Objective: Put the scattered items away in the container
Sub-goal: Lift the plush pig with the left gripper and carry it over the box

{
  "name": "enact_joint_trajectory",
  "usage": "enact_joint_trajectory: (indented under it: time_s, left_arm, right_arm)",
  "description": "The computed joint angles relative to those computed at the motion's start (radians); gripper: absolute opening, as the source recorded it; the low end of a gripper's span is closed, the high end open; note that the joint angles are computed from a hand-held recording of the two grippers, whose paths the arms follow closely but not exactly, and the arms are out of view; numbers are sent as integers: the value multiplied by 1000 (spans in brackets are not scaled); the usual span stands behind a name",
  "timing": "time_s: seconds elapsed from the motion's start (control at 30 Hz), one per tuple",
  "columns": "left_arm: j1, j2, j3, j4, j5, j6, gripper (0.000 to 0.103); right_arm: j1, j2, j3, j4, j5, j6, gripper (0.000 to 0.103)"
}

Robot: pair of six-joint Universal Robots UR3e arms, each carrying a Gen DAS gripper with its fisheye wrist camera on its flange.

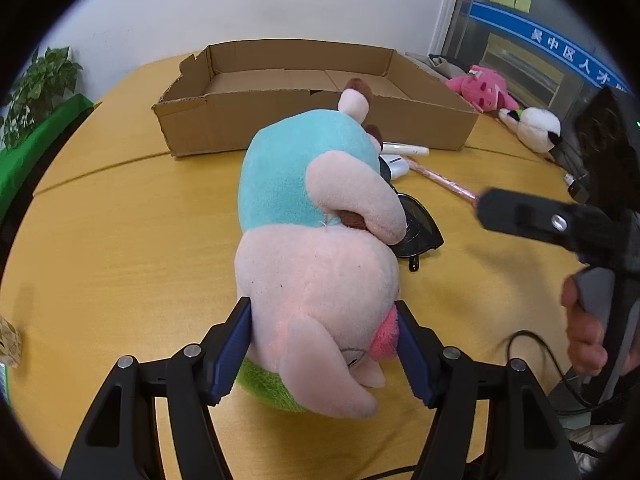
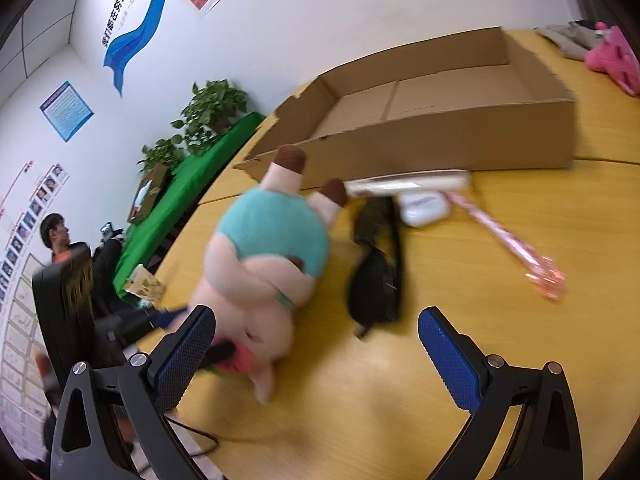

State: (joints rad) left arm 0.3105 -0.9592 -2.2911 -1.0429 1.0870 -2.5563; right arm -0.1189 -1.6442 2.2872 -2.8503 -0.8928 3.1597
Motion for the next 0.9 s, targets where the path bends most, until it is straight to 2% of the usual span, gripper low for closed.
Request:
enact_joint_trajectory:
  time_s: [0.2,0.33,0.37,0.53,0.77,0.83,0.9]
  left_arm:
    - [169,112,-38,-178,-141,148,67]
    - [215,121,-51,-207,-182,189,67]
    - [236,114,-49,-228,-201,205,67]
    - [295,108,-29,-323,-253,289,63]
    - [372,142,65,-528,-318,403,60]
    - [373,140,110,-549,-343,413,60]
    - [344,98,158,-501,-366,378,60]
  right_arm:
    - [157,308,-329,52,-4,99,103]
    - [248,431,-506,89,-93,140,95]
    - [262,449,-529,90,-108,149,90]
    - [298,453,-549,76,-164,166,78]
    - [308,372,-497,23,-185,167,76]
    - [306,340,-513,43,-185,151,76]
    - [301,322,-568,81,-185,129,76]
